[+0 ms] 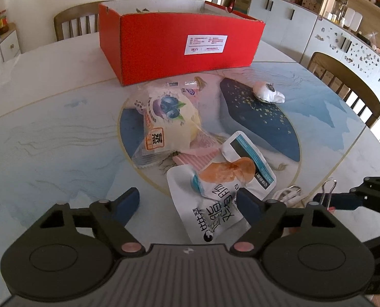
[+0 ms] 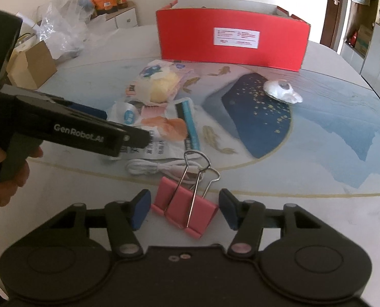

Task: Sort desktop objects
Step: 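Grasp the white printed snack bag with the left tool while the right tool grasps the pink binder clip, then lift the snack bag and pink clip and carry both over the red box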

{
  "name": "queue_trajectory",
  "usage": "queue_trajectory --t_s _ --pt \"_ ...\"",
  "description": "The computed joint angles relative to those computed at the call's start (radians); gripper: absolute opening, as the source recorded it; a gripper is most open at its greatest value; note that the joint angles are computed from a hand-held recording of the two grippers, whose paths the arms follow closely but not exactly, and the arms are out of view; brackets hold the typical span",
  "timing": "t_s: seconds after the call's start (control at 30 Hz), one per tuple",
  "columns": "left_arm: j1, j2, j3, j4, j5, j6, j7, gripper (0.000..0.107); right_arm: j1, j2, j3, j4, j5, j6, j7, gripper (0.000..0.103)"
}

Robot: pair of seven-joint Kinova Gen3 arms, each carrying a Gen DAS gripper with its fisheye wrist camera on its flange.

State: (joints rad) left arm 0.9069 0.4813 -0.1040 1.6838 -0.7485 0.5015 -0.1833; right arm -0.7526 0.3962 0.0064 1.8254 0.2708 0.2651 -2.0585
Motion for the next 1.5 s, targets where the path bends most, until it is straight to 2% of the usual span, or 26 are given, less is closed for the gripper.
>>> queue_trajectory --t_s 0.1,0.17,0.33,0.47,0.53,0.7,1.0,1.1,1.33,1.5 --pt "-0.004 -0.001 0.001 0.001 0.003 -0.011 0.005 0.077 0.012 -0.006 0.002 0.008 -0.003 0.001 0.003 0.058" --pt "-0.017 -0.004 0.012 -0.001 0.016 -0.021 -0.013 0.070 0.019 -0.009 0.005 0.008 -0.005 0.008 0.002 0.058" --pt "-0.023 0.004 0.033 -0.023 0.044 -0.009 -0.073 0.067 0.041 -0.011 0.005 0.007 -0.006 0.019 -0.001 0.058" --pt "-0.012 0.017 0.032 -0.047 0.046 0.015 -0.108 0.050 0.067 -0.011 -0.013 0.000 -0.013 0.030 0.013 0.058" --pt "-0.015 0.015 0.031 -0.044 0.057 0.003 -0.114 0.049 0.088 -0.011 -0.031 -0.009 -0.030 0.046 0.024 0.058" --pt "0.019 0.003 -0.011 -0.022 0.040 -0.028 -0.064 0.039 0.137 -0.027 -0.070 -0.011 -0.069 0.058 0.061 0.058" --pt "0.043 -0.042 -0.049 0.039 0.021 -0.112 0.013 0.022 0.272 -0.057 -0.182 -0.021 -0.216 0.088 0.222 0.058" --pt "0.055 -0.054 -0.065 0.054 0.005 -0.135 0.040 0.005 0.309 -0.065 -0.200 -0.028 -0.272 0.098 0.268 0.058" --pt "0.071 -0.070 -0.079 0.073 -0.014 -0.153 0.080 0.003 0.327 -0.069 -0.197 -0.049 -0.335 0.117 0.313 0.058" --pt "0.117 -0.092 -0.123 0.093 -0.075 -0.168 0.155 0.003 0.340 -0.080 -0.198 -0.053 -0.365 0.115 0.334 0.058"
